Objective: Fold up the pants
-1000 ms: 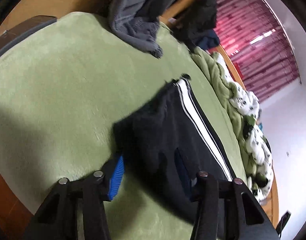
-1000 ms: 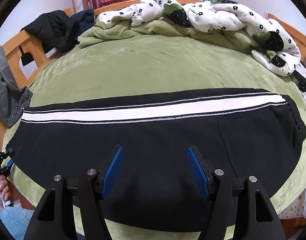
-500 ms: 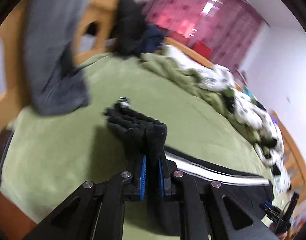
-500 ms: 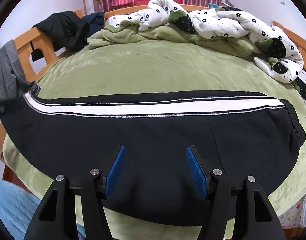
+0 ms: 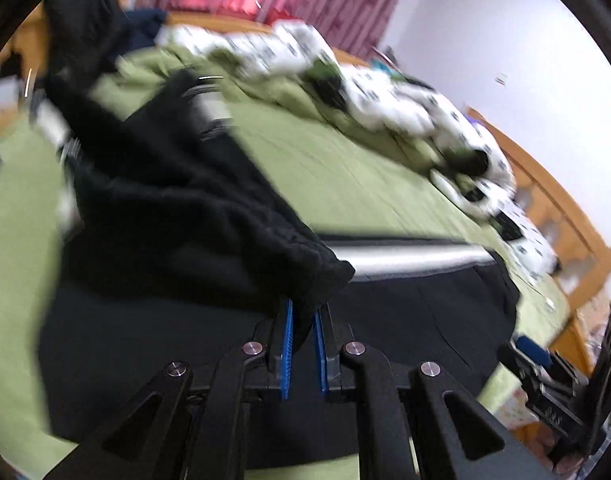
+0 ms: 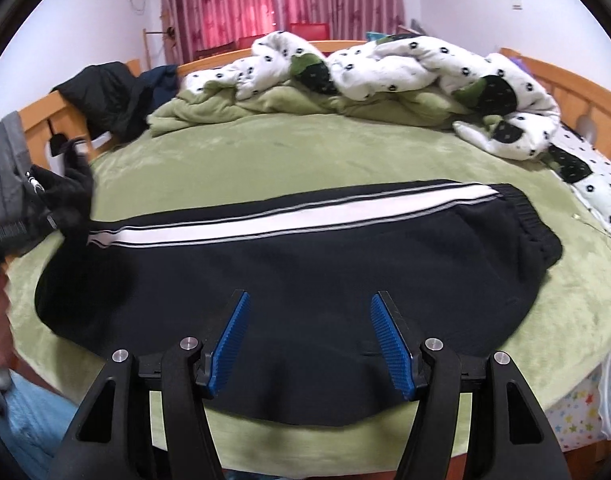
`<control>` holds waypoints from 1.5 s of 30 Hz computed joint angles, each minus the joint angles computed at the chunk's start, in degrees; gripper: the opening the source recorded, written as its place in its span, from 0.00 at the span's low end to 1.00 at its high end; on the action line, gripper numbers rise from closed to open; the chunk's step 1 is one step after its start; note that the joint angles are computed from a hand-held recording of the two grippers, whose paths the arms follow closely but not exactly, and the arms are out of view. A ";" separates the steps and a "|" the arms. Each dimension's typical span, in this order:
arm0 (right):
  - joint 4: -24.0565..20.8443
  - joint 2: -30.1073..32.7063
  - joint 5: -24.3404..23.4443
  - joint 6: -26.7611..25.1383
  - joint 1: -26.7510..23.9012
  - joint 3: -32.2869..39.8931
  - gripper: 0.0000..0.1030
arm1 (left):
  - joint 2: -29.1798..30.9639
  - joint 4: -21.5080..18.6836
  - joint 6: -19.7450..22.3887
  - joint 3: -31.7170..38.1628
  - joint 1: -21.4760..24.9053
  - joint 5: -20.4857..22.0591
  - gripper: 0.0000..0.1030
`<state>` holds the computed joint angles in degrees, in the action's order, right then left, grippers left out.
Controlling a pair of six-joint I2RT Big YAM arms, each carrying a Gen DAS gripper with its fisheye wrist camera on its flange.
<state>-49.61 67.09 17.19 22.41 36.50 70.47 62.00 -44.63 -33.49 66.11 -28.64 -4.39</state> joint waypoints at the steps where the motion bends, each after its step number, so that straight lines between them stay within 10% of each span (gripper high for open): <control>1: -0.21 -0.17 -0.17 0.16 -0.53 -0.39 0.61 | 1.39 1.91 -1.48 -1.39 -2.12 2.29 0.09; 7: -1.25 -0.44 -1.64 0.53 -2.64 -1.70 0.61 | 4.34 2.25 -1.23 -4.14 -8.69 0.95 0.10; 12: -0.09 -0.16 -3.91 -1.04 -1.90 -1.81 0.61 | -1.21 -2.29 0.02 -4.78 -5.21 8.11 0.38; 22: 1.81 9.91 -26.35 7.68 -2.89 5.05 0.61 | -14.66 -13.42 10.62 -6.64 8.95 -6.38 0.58; 28: 3.04 19.01 -24.54 12.97 -0.25 8.27 0.59 | -20.49 -13.13 16.78 -11.89 21.76 7.94 0.58; 33: 2.68 19.42 -20.17 7.72 2.24 9.48 0.27 | -20.38 -12.27 17.08 -16.19 24.78 18.73 0.58; 39: 6.89 16.73 -25.42 11.74 0.41 6.12 0.21 | -18.14 -10.97 13.78 -16.80 17.13 5.94 0.58; 45: 12.36 8.74 -21.99 7.74 1.14 1.87 0.20 | -18.80 -10.25 12.11 -16.84 18.97 8.89 0.57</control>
<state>-37.26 75.83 -4.80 30.15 37.64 72.34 43.20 -54.88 -21.38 49.27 -9.66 4.50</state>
